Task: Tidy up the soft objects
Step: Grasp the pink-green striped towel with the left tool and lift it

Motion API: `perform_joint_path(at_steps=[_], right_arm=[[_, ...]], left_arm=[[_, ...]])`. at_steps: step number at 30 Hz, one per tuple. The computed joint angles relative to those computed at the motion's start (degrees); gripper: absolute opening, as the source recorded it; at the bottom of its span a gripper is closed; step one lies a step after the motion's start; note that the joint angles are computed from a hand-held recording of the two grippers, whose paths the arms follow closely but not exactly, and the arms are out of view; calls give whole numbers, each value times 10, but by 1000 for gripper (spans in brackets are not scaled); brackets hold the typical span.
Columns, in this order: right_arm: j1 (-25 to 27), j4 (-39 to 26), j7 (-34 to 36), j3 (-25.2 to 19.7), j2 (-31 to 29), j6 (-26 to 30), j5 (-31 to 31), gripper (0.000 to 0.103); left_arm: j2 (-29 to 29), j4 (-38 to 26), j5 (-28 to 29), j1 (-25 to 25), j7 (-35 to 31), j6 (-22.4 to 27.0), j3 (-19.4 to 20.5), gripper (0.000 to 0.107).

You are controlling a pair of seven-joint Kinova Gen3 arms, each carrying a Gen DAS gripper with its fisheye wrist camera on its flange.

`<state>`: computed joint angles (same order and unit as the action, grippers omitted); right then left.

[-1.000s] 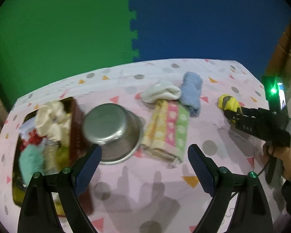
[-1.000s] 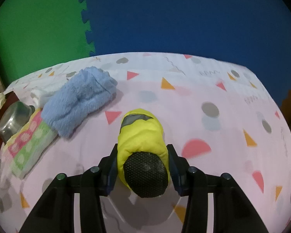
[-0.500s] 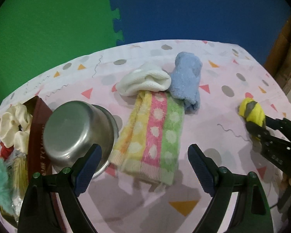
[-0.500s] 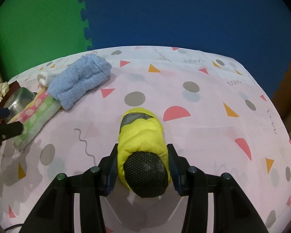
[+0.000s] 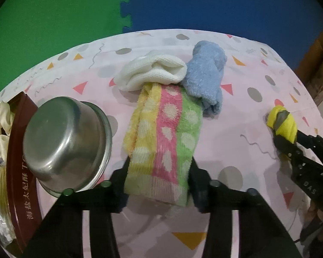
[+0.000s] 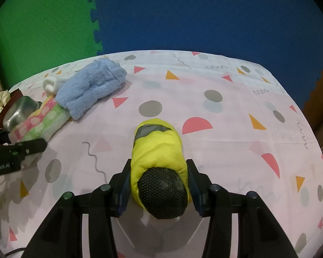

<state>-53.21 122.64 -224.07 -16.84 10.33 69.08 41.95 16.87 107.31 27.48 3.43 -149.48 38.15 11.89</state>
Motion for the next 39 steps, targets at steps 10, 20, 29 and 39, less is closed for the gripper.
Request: perform_joint_path(at_steps=[10, 20, 29, 39], right_arm=[[0, 0, -3, 0, 0, -1, 1, 49], [0, 1, -5, 0, -1, -2, 1, 49], [1, 0, -5, 0, -1, -2, 1, 49], [1, 0, -5, 0, -1, -2, 1, 49]], left_arm=[[-30, 15, 31, -24, -46, 45, -9, 28], [-73, 18, 87, -65, -124, 133, -53, 28], [-104, 19, 117, -88, -161, 162, -89, 28], [-109, 2, 127, -113, -152, 161, -112, 28]])
